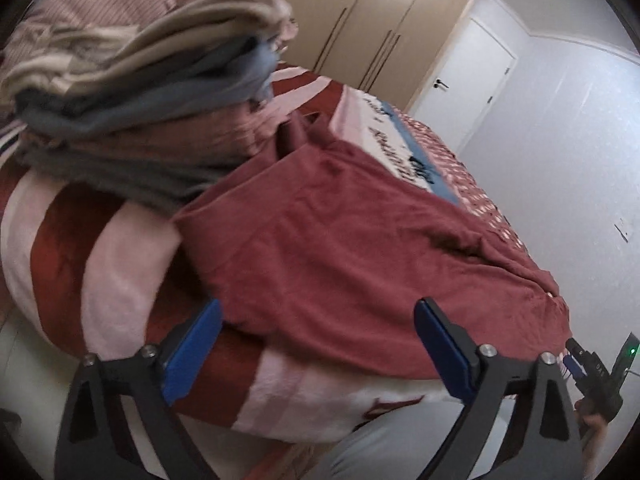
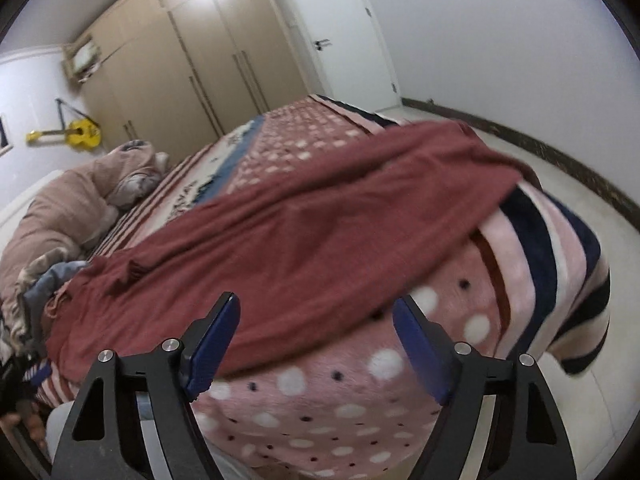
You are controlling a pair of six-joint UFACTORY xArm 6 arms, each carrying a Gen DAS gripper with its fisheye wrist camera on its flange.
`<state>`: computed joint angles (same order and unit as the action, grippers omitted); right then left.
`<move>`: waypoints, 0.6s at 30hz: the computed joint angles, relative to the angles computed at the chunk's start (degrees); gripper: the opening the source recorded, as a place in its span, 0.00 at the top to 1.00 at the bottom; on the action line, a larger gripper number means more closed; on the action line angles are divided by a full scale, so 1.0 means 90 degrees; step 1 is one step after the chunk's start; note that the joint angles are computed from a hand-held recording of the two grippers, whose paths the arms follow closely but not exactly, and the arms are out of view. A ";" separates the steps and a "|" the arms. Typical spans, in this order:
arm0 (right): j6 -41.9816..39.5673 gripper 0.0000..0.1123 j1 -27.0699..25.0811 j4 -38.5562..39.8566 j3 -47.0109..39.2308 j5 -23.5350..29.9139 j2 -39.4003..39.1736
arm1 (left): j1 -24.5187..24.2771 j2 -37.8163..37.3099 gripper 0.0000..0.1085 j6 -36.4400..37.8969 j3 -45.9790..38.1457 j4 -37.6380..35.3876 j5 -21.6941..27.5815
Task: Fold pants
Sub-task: 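Grasp the dark red pants waistband with the left tool while the right tool grasps the other waistband edge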
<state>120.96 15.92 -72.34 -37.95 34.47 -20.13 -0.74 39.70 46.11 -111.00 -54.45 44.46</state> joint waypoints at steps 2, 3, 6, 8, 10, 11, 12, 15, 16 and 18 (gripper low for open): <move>0.0210 0.41 -0.0155 -0.0166 0.0017 -0.0268 0.0101 | 0.0042 0.0196 0.22 -0.0168 -0.0246 0.0061 0.0255; 0.0356 0.42 -0.0221 -0.0274 0.0004 -0.0388 0.0169 | 0.0059 0.0330 0.28 -0.0269 -0.0416 0.0040 0.0449; 0.0584 0.47 -0.0355 -0.0487 -0.0096 -0.0520 0.0358 | 0.0042 0.0547 0.31 -0.0459 -0.0682 0.0128 0.0577; 0.0583 0.51 -0.0378 -0.0497 -0.0215 -0.0478 0.0475 | -0.0017 0.0566 0.32 -0.0491 -0.0712 0.0203 0.0482; 0.0547 0.56 -0.0351 -0.0468 -0.0333 -0.0357 0.0578 | -0.0036 0.0578 0.37 -0.0542 -0.0761 0.0237 0.0466; 0.0588 0.62 -0.0344 -0.0535 -0.0379 -0.0314 0.0621 | -0.0046 0.0609 0.43 -0.0590 -0.0814 0.0272 0.0459; 0.0620 0.65 -0.0350 -0.0580 -0.0435 -0.0294 0.0676 | -0.0056 0.0652 0.47 -0.0648 -0.0886 0.0310 0.0449; 0.0810 0.84 -0.0376 -0.0744 -0.0531 -0.0250 0.0778 | -0.0083 0.0784 0.59 -0.0801 -0.1090 0.0458 0.0404; 0.0854 0.89 -0.0381 -0.0779 -0.0557 -0.0239 0.0801 | -0.0088 0.0751 0.60 -0.0799 -0.1041 0.0501 0.0355; 0.0974 0.91 -0.0350 -0.0914 -0.0610 -0.0133 0.0836 | -0.0104 0.0697 0.60 -0.0840 -0.0963 0.0706 0.0292</move>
<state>129.73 12.77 -80.57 -43.44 33.28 -12.61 -1.68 45.97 38.55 -119.67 -48.10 47.09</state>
